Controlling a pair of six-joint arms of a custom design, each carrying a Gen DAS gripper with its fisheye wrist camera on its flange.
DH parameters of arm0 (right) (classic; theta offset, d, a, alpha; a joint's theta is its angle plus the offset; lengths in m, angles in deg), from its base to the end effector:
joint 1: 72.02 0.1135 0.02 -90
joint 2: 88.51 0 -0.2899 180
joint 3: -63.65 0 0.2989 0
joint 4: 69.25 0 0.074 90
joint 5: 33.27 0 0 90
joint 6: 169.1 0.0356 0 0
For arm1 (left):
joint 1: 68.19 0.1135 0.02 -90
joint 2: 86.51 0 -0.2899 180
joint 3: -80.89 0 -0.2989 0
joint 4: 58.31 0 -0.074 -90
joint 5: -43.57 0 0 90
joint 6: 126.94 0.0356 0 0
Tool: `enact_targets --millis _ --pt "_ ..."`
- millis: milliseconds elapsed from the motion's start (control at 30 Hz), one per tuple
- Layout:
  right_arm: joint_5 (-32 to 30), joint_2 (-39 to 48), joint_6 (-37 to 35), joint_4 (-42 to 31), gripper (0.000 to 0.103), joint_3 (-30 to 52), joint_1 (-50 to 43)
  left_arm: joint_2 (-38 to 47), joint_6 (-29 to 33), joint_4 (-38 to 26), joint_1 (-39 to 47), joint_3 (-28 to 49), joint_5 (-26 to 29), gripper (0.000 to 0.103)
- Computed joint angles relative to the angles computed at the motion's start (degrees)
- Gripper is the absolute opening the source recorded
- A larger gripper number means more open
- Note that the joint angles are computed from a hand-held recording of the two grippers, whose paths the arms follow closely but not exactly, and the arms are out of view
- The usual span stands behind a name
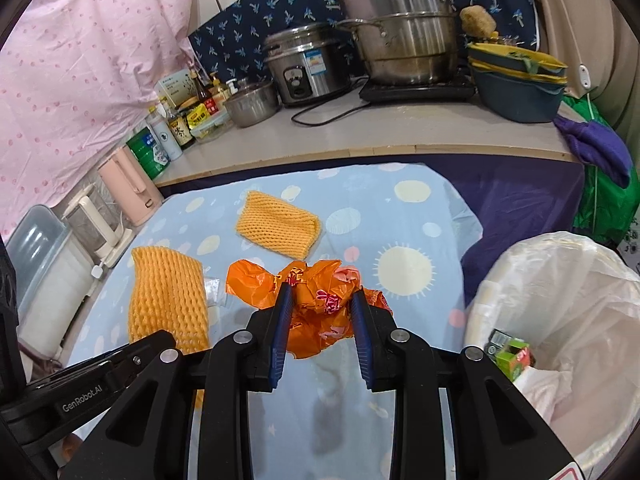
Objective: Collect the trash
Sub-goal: 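Carry the foam net and orange wrapper over the bin with both tools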
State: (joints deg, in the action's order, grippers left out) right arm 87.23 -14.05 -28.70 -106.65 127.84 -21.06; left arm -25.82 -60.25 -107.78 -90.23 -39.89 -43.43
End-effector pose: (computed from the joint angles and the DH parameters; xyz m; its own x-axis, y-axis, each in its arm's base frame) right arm 0.2074 0.2270 0.2621 -0.6466 0.2567 -0.7183 0.0694 0.9576 0.2797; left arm 0.2272 -0.0940 0.2736 -0.8214 -0.0938 -0.5626 0.0874 0.9540 -0.2867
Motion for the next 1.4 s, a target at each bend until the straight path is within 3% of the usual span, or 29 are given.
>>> enact_targets --millis 533,1067,1400 --pt "11.81 -18.89 13.28 -16.75 0.028 -7.38 9.02 -7.12 -7.49 -6.71 -20.79 0.44 -12.91 0.017" --pt "18.15 -32.19 29.68 -36.70 0.028 -12.33 12.43 -0.68 -11.76 -6.02 -36.38 4.85 -20.15 0.018" --pt "18.20 -38.94 34.05 -42.75 0.028 -15.34 11.46 5.67 -11.49 -4.31 -41.16 8.90 -21.85 0.018"
